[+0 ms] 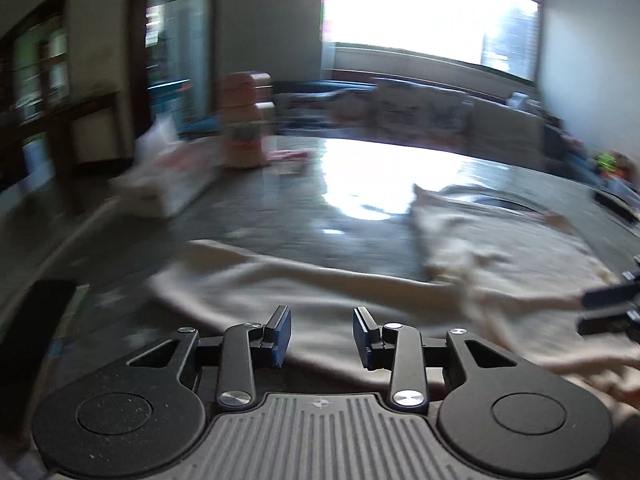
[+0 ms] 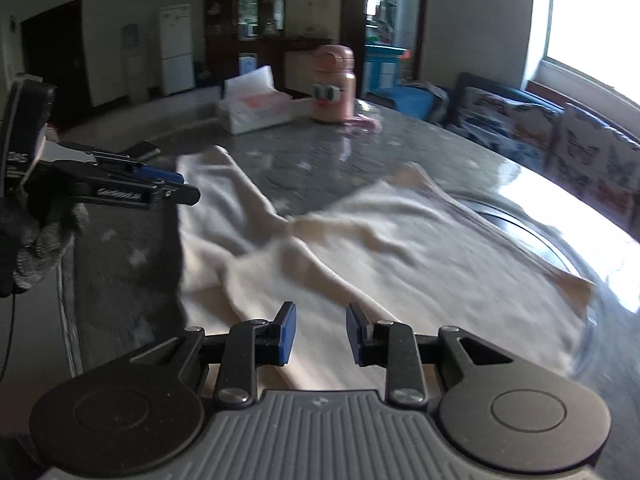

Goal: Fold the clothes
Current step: 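Grasp the other sleeve cuff with the left gripper, then lift the sleeve, fold it across the body with the left gripper, release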

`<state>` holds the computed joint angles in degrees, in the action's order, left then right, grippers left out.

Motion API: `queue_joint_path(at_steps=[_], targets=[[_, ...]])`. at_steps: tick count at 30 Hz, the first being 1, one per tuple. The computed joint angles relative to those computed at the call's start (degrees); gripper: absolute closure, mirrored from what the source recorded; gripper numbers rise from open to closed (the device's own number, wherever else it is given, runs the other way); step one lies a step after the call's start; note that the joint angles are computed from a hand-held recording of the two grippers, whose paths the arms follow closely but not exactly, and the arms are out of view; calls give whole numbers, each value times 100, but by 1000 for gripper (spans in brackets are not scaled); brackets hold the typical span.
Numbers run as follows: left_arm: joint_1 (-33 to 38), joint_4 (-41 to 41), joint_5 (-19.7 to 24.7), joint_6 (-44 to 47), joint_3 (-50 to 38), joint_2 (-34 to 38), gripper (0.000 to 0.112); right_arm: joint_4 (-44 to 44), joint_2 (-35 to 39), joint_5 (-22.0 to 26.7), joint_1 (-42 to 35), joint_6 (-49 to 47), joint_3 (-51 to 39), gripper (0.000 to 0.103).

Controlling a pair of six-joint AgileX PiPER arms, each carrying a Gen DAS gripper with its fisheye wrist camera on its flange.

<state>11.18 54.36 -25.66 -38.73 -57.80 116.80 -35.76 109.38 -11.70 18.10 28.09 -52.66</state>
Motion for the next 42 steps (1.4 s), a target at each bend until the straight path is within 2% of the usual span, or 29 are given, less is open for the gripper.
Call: queue_joint_path(at_steps=[5, 9, 14, 17, 18, 19, 20, 22, 23, 26, 29, 37, 42], targets=[[205, -149, 509, -438, -595, 324, 71, -1014, 571, 186, 292, 1084, -724, 76], [252, -30, 831, -961, -991, 534, 68, -767, 812, 290, 414, 866, -907, 76], [155, 487, 1244, -1864, -1544, 848, 69, -495, 610, 235, 383, 628, -693, 75], [80, 420, 1382, -1860, -1739, 959, 71, -5, 462, 124, 349, 175, -501, 75], [51, 334, 1435, -1782, -1782, 982, 75, 167, 396, 77, 337, 13, -421, 75], [21, 229, 1491, -1686, -1824, 1004, 87, 320, 333, 38, 324, -128, -355, 74], [19, 310, 1492, -1763, -1862, 1030, 93, 486, 268, -4, 311, -278, -285, 74], [61, 871, 1386, -2363, -1877, 1014, 107, 859, 109, -111, 280, -603, -95, 74], [72, 937, 1321, -2426, -1830, 969, 108, 984, 17, -172, 251, -700, 15, 74], [63, 482, 982, -1884, -1424, 628, 109, 1372, -214, -333, 159, -996, 319, 74], [2, 392, 575, -1686, -992, 196, 109, 1737, -392, -450, 50, -1268, 594, 74], [-402, 991, -784, -1994, 182, -1158, 109, 2260, -859, -937, -445, -1410, 1397, 74], [-986, 1266, -1288, -2026, 558, -1557, 109, 2494, -1109, -1297, -787, -1542, 1884, 74]])
